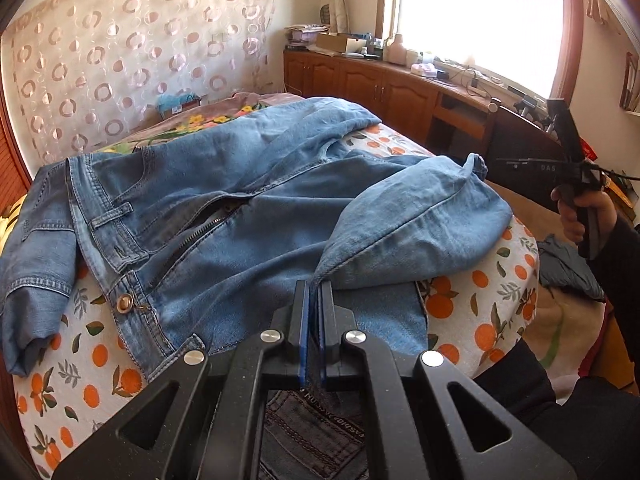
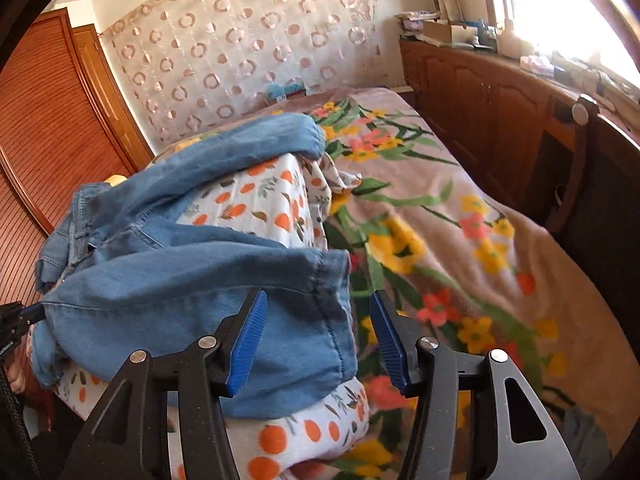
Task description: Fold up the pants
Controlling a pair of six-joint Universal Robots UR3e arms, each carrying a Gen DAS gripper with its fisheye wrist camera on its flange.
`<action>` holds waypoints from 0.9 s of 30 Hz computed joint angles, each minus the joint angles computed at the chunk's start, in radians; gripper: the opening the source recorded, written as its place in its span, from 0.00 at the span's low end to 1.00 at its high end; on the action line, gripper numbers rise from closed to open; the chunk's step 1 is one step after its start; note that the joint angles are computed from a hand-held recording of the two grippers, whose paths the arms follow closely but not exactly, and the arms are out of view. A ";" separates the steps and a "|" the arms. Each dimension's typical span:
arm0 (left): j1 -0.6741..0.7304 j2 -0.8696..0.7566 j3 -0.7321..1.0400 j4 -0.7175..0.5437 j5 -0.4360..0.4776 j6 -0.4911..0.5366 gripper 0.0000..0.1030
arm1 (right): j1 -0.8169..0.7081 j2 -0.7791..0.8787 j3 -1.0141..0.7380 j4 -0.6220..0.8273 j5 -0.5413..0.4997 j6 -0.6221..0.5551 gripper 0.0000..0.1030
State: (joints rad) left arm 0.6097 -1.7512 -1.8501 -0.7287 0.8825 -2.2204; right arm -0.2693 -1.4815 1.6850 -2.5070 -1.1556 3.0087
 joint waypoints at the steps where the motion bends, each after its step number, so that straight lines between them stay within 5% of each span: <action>1: -0.002 -0.008 0.004 0.001 0.004 -0.003 0.04 | 0.002 0.014 -0.008 0.000 0.004 -0.002 0.54; 13: -0.007 -0.032 -0.003 0.017 0.021 0.005 0.04 | -0.008 0.202 -0.101 -0.052 0.106 0.000 0.54; 17: -0.008 -0.037 -0.006 0.023 0.024 0.006 0.04 | -0.032 0.167 -0.057 -0.053 0.159 -0.043 0.16; 24: -0.001 -0.019 -0.011 0.011 0.013 0.012 0.04 | -0.086 0.010 0.081 -0.089 0.206 -0.074 0.12; 27: 0.034 0.049 -0.011 -0.076 -0.066 0.056 0.04 | -0.158 -0.142 0.146 -0.040 0.255 -0.109 0.12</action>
